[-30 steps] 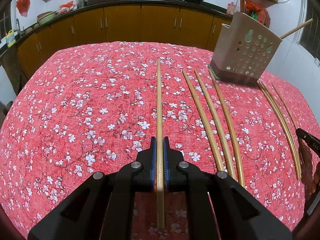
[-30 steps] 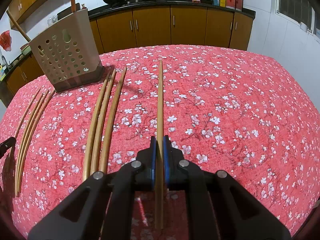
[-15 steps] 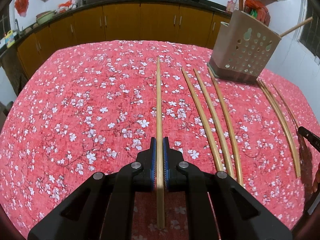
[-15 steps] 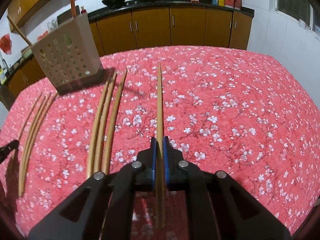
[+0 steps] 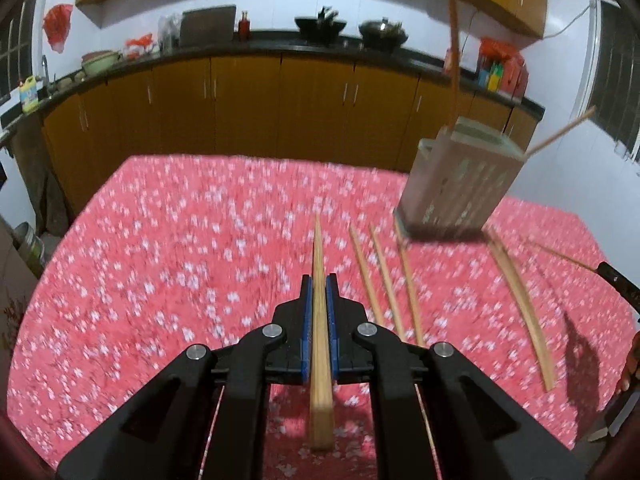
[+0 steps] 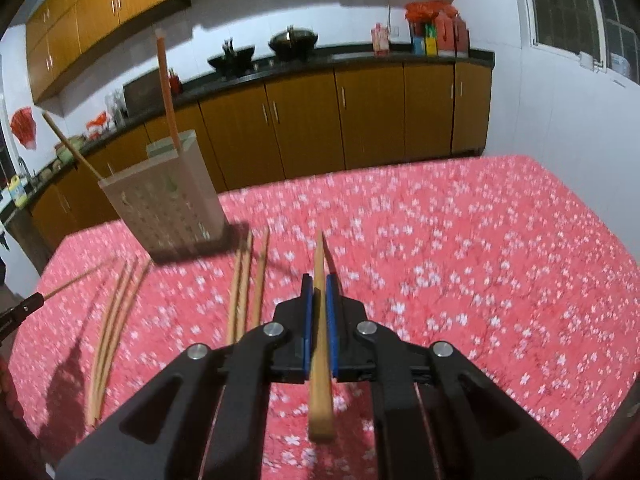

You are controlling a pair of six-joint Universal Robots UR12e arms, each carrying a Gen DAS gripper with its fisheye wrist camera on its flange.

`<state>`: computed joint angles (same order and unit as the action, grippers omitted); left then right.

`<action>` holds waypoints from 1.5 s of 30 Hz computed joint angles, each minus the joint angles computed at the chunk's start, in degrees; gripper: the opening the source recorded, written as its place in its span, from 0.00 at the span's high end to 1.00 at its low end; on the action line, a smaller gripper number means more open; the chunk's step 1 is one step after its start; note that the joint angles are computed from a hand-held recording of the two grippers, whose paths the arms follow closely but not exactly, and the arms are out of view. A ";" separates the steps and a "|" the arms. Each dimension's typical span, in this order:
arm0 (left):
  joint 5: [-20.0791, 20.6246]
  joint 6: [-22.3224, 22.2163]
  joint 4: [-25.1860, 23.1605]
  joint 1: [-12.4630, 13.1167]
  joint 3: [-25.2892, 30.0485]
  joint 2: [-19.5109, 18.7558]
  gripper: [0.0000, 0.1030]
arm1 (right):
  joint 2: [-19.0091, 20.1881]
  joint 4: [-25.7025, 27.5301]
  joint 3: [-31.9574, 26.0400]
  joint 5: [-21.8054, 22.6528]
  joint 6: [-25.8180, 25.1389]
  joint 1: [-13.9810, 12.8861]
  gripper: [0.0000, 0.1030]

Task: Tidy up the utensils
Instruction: 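Raise the left tool's chopstick over the holder while the right tool carries its own, then open the left tool over the holder while the right tool drops its chopstick in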

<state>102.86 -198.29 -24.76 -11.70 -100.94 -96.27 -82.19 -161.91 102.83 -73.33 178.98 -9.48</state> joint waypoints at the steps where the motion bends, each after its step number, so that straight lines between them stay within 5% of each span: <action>1: 0.08 0.06 0.53 -0.03 0.10 0.08 0.93 | -0.06 -0.92 -0.08 0.17 0.31 -0.02 0.92; 15: 1.30 3.13 7.59 -0.38 2.38 0.05 0.93 | -0.79 -6.86 -1.62 2.84 0.71 -0.27 0.92; 28: -2.98 6.99 13.78 -2.08 7.24 -1.44 0.93 | -0.97 -8.72 -7.98 18.59 3.46 -0.89 0.92; 35: -4.10 6.52 17.97 -3.23 11.74 -4.21 0.93 | 2.32 -15.89 -12.49 15.06 7.02 1.86 0.92; 39: -1.25 8.10 20.65 -3.90 14.19 -6.41 0.93 | 4.55 -18.15 -14.48 11.95 7.23 3.35 0.92; 45: -0.33 7.13 20.33 -3.79 16.23 -9.06 0.93 | 7.74 -16.14 -16.92 9.25 6.85 4.85 0.92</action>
<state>102.53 -191.16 -4.43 -15.50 -84.71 -105.33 -74.45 -178.06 85.91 -64.08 185.83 -4.63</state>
